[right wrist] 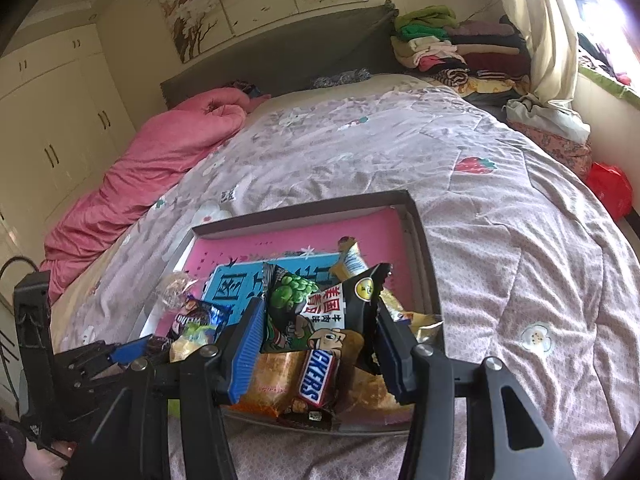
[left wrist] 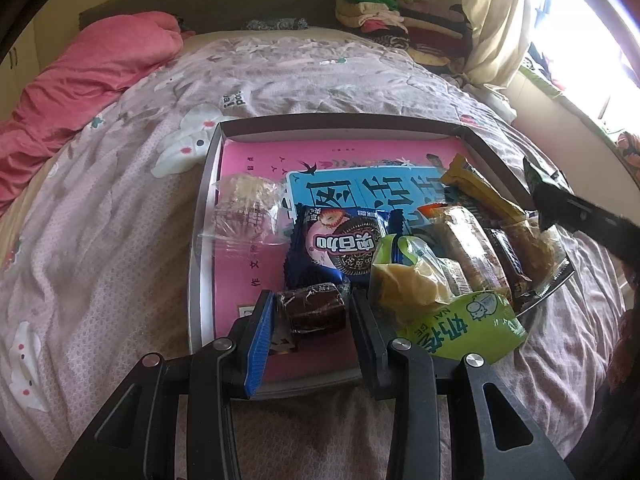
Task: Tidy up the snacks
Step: 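Lower and release the brown snack with left tool while right tool releases the pea-snack pack in tray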
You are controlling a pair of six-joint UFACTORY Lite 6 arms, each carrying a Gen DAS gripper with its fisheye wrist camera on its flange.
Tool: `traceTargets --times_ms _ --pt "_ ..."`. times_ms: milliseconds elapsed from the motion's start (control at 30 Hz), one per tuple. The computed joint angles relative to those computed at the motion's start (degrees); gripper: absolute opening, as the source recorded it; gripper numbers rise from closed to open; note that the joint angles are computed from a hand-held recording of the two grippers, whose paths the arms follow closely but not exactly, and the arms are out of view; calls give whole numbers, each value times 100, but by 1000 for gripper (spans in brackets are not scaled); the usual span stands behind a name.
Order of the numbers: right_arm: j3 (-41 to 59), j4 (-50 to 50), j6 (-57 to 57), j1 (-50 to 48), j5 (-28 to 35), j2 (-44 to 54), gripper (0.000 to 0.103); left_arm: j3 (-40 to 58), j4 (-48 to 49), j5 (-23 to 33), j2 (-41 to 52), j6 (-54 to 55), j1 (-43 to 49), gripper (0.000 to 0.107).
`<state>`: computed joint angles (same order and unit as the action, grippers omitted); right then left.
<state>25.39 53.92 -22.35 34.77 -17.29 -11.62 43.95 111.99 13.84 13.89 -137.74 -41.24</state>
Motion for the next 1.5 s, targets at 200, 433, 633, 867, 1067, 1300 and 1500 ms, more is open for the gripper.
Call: traceTargets --times_ms 200,433,633,867,1067,1300,1500 --pt "62 -112 50 137 43 275 52 11 73 6 36 -78 5 39" --pt "198 -139 41 346 9 581 52 1 379 27 62 -336 64 39" --pt "334 -112 -11 580 -29 853 52 -25 208 36 -33 -157 53 39" --pt "484 367 -422 723 -126 1096 52 -45 193 40 -76 -145 49 39" --pt "410 305 -263 507 -82 1093 52 -42 150 47 -71 -117 41 39" --pt "377 334 -269 520 -140 1069 52 -46 18 48 -96 -8 58 39" --pt "423 291 -251 578 -151 1126 53 -46 38 44 -94 -20 66 39"
